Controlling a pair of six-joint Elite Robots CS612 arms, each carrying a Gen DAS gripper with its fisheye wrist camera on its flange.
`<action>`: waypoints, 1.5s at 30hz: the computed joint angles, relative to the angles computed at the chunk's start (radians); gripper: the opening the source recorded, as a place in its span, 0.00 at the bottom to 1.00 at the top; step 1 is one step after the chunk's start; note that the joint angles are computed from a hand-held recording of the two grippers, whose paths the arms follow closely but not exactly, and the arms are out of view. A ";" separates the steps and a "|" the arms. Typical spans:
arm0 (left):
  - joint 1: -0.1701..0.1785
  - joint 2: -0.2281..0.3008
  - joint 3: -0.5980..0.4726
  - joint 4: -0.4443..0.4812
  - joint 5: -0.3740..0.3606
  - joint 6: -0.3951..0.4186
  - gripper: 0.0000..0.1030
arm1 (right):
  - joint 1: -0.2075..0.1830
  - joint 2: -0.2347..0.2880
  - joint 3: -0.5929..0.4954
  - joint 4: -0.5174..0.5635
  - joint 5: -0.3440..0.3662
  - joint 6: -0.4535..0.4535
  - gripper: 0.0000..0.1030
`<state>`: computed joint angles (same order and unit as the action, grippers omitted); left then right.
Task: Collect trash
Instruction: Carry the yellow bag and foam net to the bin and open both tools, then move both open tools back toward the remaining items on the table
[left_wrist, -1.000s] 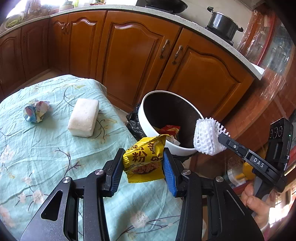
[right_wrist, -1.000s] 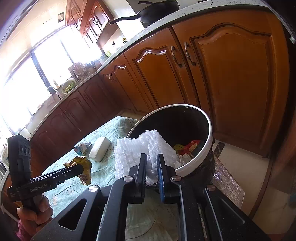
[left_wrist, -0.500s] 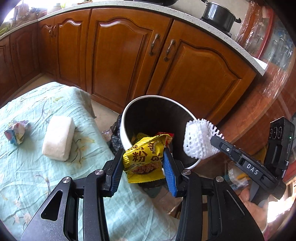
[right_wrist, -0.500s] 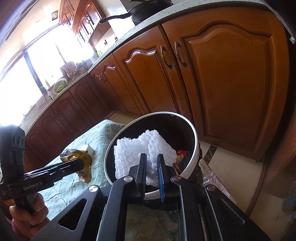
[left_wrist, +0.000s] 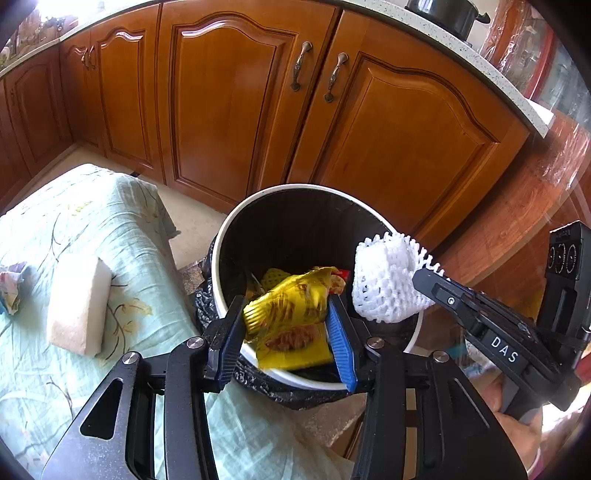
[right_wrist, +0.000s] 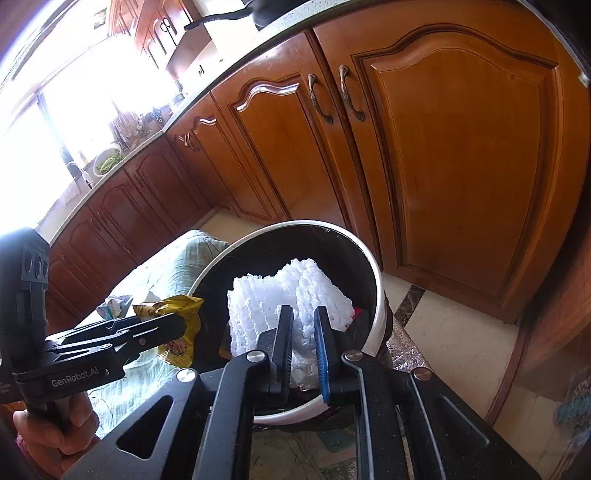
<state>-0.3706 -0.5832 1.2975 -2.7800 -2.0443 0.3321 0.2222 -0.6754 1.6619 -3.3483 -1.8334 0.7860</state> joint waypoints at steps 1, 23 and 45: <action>-0.002 0.001 -0.003 0.005 0.000 0.001 0.44 | -0.001 0.001 -0.003 0.004 0.004 0.000 0.13; 0.033 -0.010 0.028 -0.040 -0.041 -0.046 0.71 | 0.002 0.004 0.023 -0.076 0.021 0.062 0.58; 0.152 -0.014 0.091 -0.159 -0.014 -0.168 0.72 | 0.092 0.044 -0.068 -0.090 -0.001 0.050 0.83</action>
